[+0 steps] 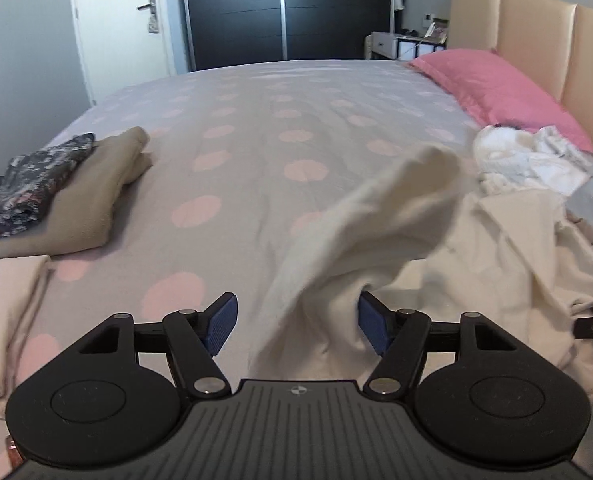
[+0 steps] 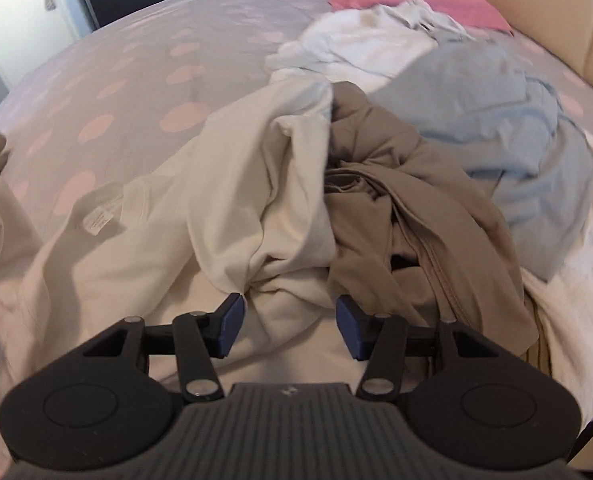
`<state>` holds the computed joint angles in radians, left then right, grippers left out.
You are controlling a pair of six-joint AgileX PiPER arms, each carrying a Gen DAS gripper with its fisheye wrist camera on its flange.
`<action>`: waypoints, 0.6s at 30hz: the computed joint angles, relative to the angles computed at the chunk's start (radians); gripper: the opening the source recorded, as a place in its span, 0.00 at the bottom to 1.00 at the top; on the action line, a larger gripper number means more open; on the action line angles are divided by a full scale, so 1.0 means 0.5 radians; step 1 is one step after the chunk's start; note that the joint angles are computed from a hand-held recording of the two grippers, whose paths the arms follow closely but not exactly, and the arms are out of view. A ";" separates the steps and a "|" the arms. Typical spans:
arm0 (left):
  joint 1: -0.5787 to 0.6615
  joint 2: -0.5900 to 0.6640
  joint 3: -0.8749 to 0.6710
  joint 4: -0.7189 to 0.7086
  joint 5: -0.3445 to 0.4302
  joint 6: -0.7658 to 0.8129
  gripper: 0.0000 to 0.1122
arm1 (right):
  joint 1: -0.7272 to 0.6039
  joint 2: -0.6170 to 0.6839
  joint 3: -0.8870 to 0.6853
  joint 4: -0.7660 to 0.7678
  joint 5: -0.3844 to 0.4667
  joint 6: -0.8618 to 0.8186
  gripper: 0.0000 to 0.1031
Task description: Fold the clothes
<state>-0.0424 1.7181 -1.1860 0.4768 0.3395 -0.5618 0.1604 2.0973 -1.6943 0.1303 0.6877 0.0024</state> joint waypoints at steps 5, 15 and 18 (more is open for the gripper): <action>-0.020 -0.036 0.029 -0.249 -0.113 0.346 0.66 | 0.010 0.018 -0.031 -0.016 -0.043 0.047 0.53; -0.020 0.116 -0.021 -0.361 -0.044 0.411 0.65 | 0.106 -0.034 0.103 0.238 -0.232 -0.446 0.51; 0.007 0.134 -0.036 -0.396 -0.029 0.405 0.53 | 0.183 0.002 0.098 0.015 -0.287 -0.385 0.18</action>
<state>-0.0388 1.7853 -1.2040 0.2789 0.3250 -0.3591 0.2521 2.0985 -1.6452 0.1379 0.5441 -0.1901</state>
